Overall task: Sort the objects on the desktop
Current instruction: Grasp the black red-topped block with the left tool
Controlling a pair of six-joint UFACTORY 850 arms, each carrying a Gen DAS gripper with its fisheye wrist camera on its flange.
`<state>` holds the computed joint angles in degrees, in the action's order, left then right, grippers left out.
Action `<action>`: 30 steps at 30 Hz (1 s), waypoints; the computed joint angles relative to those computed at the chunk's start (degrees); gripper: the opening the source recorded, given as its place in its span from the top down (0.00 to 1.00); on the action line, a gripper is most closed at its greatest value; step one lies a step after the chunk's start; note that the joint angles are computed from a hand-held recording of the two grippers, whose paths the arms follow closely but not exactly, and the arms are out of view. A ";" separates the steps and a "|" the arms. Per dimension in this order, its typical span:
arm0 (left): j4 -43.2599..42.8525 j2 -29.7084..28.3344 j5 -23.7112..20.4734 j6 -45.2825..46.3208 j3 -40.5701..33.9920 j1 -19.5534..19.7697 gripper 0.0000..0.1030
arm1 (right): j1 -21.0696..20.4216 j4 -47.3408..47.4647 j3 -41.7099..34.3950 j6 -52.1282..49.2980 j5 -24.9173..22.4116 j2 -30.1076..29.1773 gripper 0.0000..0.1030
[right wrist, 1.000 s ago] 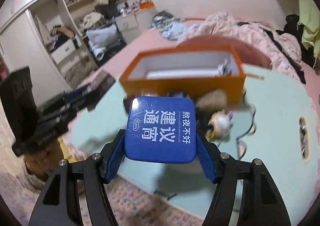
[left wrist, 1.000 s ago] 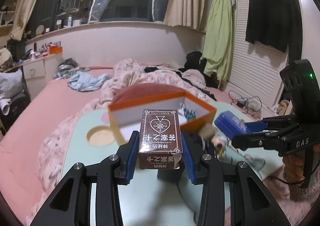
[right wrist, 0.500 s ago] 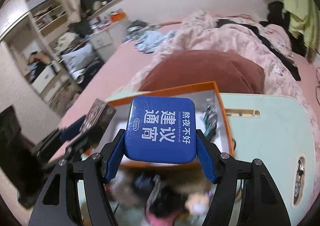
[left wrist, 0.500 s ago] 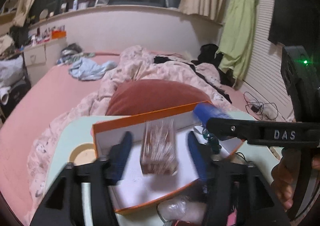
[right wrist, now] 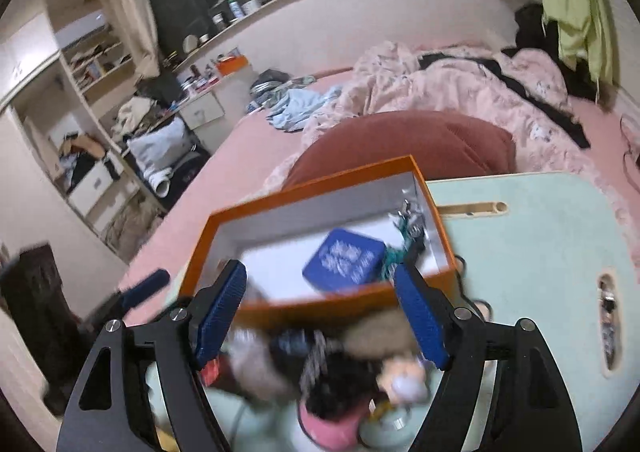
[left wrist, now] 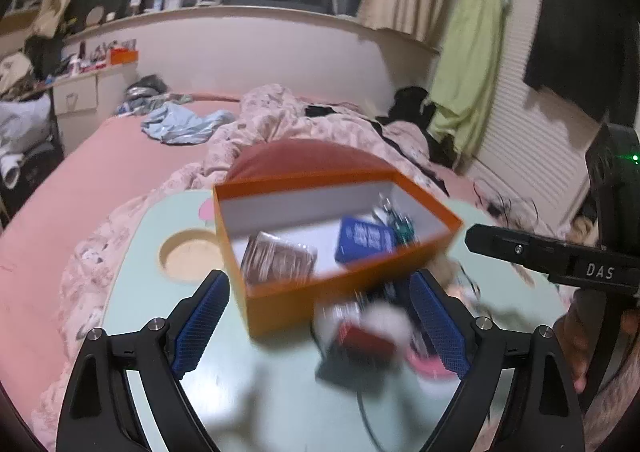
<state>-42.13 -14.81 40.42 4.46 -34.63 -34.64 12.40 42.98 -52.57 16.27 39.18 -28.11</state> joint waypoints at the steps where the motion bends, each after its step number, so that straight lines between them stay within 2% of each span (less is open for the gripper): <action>1: -0.95 0.03 0.15 0.97 0.46 -0.93 0.10 | 0.79 1.82 0.48 -2.12 -0.09 0.18 0.26; 5: -5.03 -0.82 -0.38 3.31 1.82 -4.61 0.10 | 4.15 13.53 1.33 -14.52 -3.63 -0.23 0.26; 9: -8.75 -3.36 0.20 3.13 1.14 -6.42 0.10 | 6.28 24.90 0.01 -25.33 -5.44 -3.21 0.26; 13: -10.61 -5.16 -2.07 6.21 -0.53 -5.89 0.10 | 5.95 20.69 -0.71 -20.80 -7.97 -5.54 0.26; 16: -14.00 -7.04 -4.25 9.52 -2.08 -5.85 0.10 | 6.04 27.39 -2.51 -28.30 -7.87 -6.79 0.23; 17: -14.82 -7.48 -5.05 10.36 -2.41 -5.69 0.10 | 5.92 27.55 -2.76 -28.91 -8.05 -6.98 0.17; 19: -18.70 -9.19 -3.10 14.27 -3.24 -6.56 0.00 | 5.96 27.06 -2.91 -28.49 -8.19 -7.31 0.05; 20: -17.37 -9.15 -3.36 13.13 -2.98 -6.18 0.00 | 5.82 27.14 -2.87 -28.20 -8.09 -7.45 0.00; 30: -12.09 -9.78 -0.29 8.86 -1.90 -5.56 0.00 | 6.17 25.34 -1.83 -25.81 -6.30 -7.63 0.00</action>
